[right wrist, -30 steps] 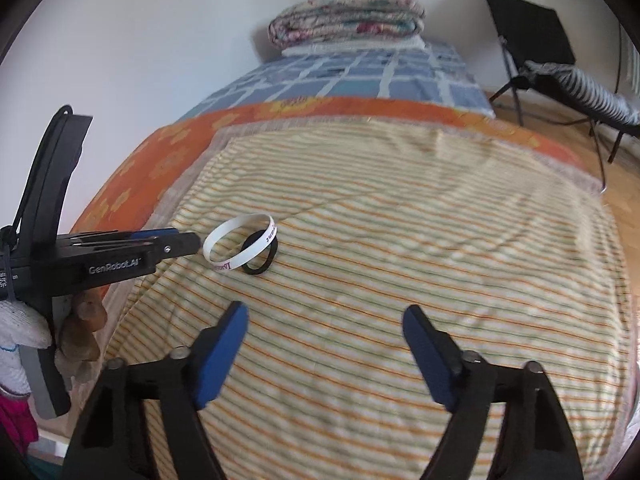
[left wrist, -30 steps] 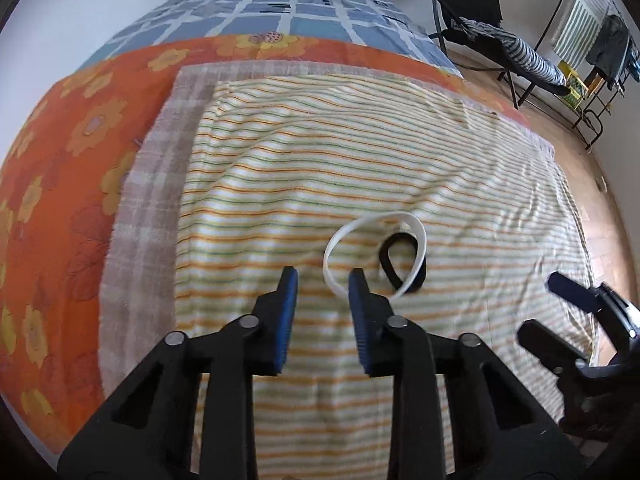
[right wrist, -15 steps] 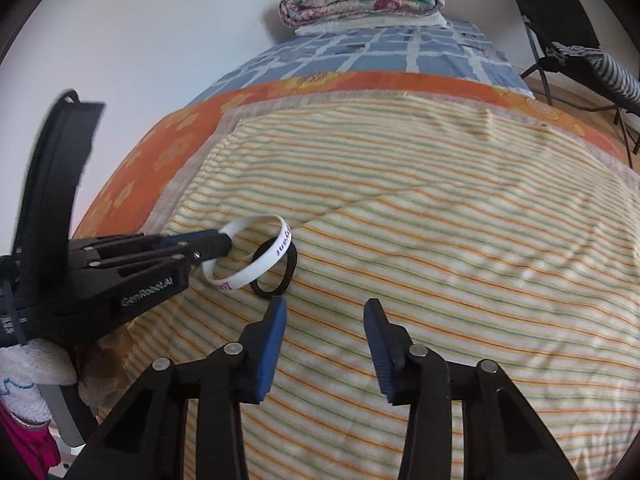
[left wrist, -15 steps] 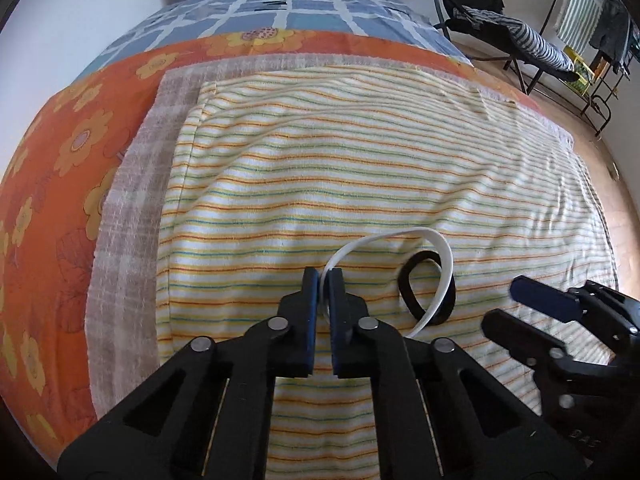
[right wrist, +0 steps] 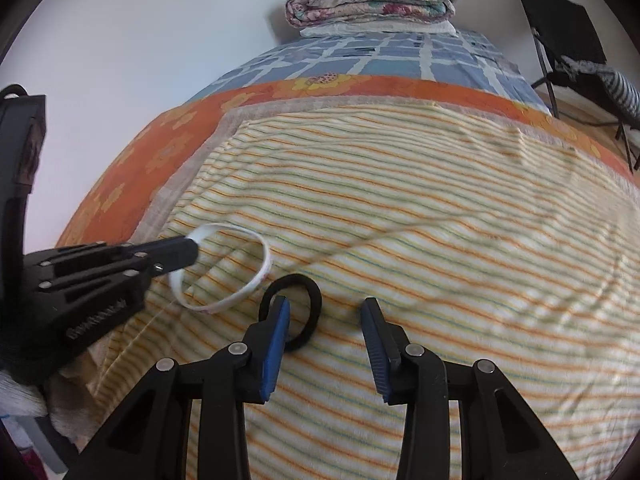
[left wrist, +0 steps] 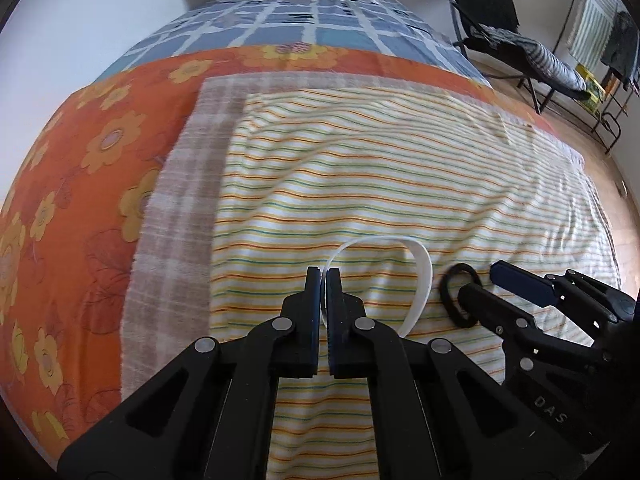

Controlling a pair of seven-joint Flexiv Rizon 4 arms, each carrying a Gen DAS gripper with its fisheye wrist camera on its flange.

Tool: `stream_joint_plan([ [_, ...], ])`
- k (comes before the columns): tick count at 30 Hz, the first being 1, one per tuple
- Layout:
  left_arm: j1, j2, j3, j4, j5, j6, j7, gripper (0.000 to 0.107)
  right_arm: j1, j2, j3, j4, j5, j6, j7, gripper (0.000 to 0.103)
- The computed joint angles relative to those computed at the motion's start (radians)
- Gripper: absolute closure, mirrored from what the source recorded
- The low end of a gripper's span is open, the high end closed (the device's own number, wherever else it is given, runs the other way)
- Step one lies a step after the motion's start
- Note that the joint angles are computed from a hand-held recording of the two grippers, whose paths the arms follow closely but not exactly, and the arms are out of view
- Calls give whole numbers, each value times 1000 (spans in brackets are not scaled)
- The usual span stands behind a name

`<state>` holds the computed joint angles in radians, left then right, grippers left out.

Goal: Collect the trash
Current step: 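Grasp the white wristband with the left tool while the right tool grasps the black hair tie, then carry the wristband and hair tie over the blue basket with both tools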

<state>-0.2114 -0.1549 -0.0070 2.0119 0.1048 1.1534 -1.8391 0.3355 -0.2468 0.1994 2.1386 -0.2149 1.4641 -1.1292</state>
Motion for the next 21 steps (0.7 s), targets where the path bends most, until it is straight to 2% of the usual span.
stream_joint_plan([
  [2,8,8,0,13,-21,4,11,107,60,4,-78,20,-103,13,57,75],
  [4,13,16,-2,25,-37,8,21,107,103,10,-145,41,-214,22,114,88],
  [5,13,19,-2,26,-36,7,22,107,98,12,-146,44,-240,21,126,93],
  [6,12,21,-2,26,-32,6,23,107,73,10,-114,36,-213,16,104,100],
  [10,11,35,-5,34,-28,10,25,107,-2,11,-18,16,-101,3,30,101],
  [21,6,109,-22,82,-52,12,53,107,-21,98,21,56,-5,6,-45,101],
])
